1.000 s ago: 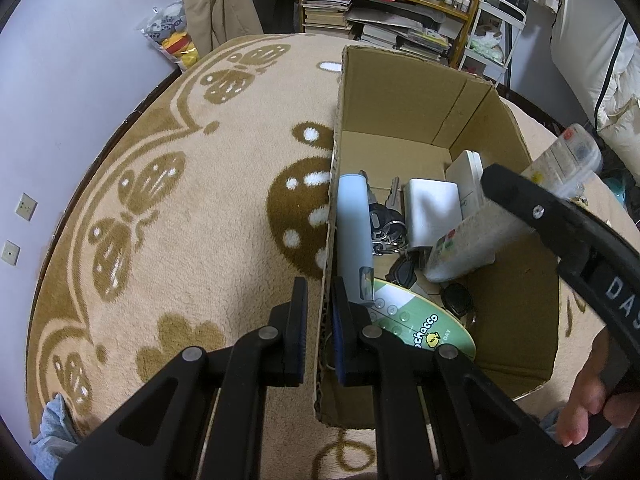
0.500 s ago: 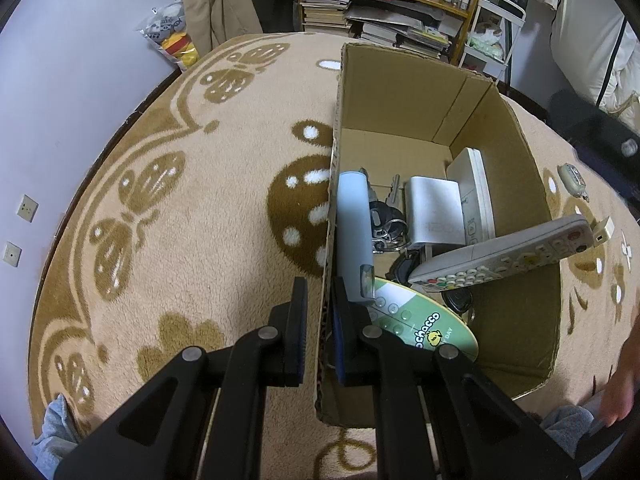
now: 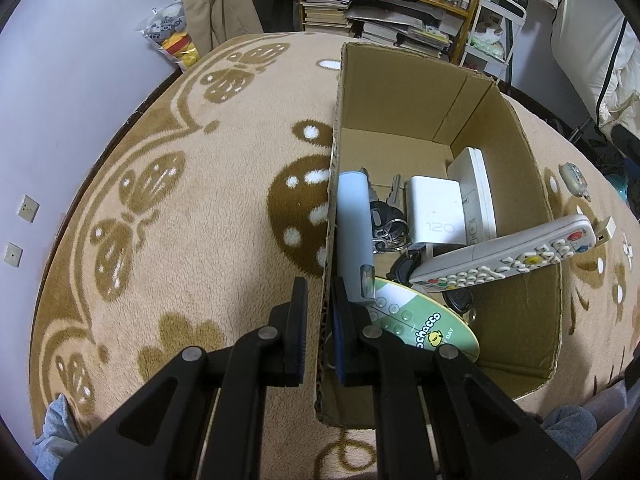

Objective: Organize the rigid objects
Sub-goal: 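Move the right tool to the white plug adapter and close on it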

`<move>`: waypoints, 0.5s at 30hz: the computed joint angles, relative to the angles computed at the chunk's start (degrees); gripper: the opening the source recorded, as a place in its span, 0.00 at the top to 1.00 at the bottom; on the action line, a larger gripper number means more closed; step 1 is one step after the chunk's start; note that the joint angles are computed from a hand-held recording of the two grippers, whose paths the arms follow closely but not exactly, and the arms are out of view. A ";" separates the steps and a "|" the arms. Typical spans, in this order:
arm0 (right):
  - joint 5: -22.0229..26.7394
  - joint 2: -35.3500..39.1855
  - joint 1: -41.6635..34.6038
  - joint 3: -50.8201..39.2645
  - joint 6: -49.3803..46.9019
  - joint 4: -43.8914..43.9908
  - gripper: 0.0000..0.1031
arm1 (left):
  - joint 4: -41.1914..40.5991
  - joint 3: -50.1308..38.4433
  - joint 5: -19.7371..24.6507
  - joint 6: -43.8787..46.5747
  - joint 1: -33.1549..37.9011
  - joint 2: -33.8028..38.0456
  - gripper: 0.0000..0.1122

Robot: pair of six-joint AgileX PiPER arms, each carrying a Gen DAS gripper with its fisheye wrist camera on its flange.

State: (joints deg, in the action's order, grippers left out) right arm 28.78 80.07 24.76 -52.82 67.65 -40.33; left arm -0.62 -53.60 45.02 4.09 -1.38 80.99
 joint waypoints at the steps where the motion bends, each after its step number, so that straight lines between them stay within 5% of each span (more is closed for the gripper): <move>1: -0.52 -0.58 -1.69 0.70 -1.41 1.35 0.12 | 0.21 -0.04 -0.01 -0.10 -0.06 0.08 0.90; 15: -2.68 -1.31 -16.15 8.66 2.91 -4.70 0.12 | 1.67 0.27 -0.55 -1.12 -0.77 0.35 0.90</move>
